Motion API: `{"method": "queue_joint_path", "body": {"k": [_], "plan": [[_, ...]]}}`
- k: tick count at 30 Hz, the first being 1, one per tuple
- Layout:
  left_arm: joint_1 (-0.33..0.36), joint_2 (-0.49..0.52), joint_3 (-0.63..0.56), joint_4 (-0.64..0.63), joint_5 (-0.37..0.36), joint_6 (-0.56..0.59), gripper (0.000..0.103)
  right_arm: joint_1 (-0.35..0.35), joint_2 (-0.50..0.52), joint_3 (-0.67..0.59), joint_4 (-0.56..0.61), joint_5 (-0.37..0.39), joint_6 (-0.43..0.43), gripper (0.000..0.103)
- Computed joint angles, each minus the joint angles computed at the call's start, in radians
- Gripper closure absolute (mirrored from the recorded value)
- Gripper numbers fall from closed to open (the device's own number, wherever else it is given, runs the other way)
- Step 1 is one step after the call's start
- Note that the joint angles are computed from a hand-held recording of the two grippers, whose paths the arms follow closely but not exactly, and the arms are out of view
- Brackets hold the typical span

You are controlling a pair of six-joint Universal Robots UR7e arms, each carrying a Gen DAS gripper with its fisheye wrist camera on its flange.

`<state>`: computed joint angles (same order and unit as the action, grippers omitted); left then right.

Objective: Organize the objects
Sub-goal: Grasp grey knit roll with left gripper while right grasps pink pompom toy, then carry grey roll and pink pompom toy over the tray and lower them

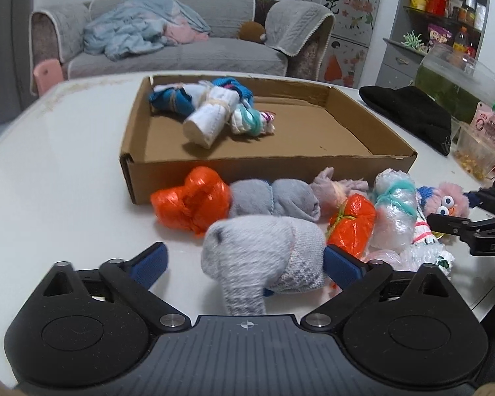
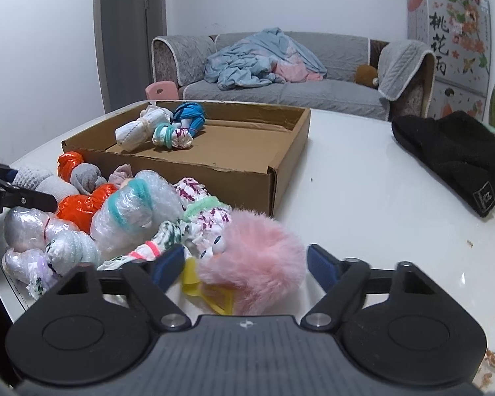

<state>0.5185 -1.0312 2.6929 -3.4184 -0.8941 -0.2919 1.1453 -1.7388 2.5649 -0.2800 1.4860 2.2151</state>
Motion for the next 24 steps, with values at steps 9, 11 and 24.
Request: {"method": "queue_joint_path", "body": {"k": [9, 11, 24], "plan": [[0.019, 0.032, 0.006, -0.096, -0.088, 0.043, 0.047, -0.022, -0.02, 0.002, 0.018, -0.026, -0.001, 0.059], [0.012, 0.037, 0.009, -0.103, -0.08, 0.041, 0.048, -0.037, -0.034, 0.011, 0.016, -0.048, -0.006, 0.061], [-0.045, -0.09, 0.063, -0.049, 0.019, 0.004, 0.051, -0.128, -0.201, 0.042, 0.09, -0.155, -0.022, 0.064]]}}
